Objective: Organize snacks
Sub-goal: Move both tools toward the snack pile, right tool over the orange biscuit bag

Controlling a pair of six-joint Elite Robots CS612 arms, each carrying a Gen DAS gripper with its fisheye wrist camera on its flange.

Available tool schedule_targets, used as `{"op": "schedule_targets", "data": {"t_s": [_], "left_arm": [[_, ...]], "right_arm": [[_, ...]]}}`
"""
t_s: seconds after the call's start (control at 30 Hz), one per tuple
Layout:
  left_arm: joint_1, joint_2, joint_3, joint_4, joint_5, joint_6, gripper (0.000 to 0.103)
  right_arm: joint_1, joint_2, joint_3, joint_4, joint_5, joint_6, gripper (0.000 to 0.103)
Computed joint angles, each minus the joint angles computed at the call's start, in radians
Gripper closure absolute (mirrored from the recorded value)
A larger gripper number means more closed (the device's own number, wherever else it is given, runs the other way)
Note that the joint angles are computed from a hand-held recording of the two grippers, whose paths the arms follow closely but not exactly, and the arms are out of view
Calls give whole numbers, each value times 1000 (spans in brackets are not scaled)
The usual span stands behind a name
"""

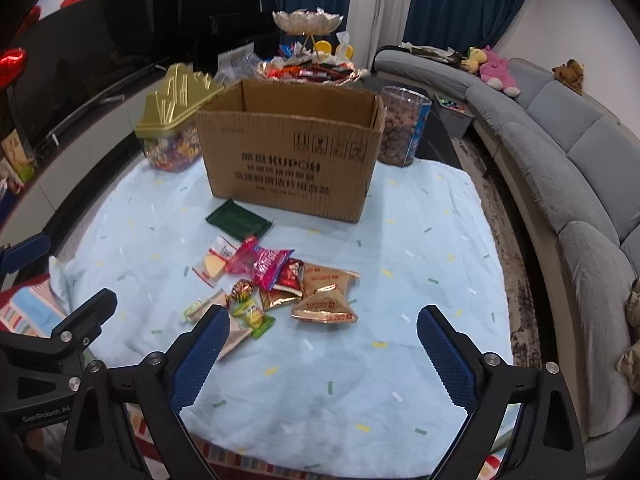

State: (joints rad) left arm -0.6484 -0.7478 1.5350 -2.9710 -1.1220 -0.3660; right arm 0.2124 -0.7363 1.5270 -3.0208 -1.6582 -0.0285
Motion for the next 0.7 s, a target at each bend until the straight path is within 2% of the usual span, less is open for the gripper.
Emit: {"op": "schedule_targets", "data": {"t_s": [0.23, 0.37, 0.53, 0.7], "left_arm": [[-1, 31, -31, -18, -59, 74, 1], [-1, 51, -59, 5, -91, 103, 1], [8, 75, -117, 113, -159, 117, 7], [14, 102, -179, 221, -210, 131, 9]], "right_arm": [[-10, 26, -34, 41, 9, 3, 7], [-16, 41, -57, 69, 20, -4, 7], [-25, 61, -98, 152, 37, -16, 9], [-40, 84, -155, 288, 76, 6, 14]]}}
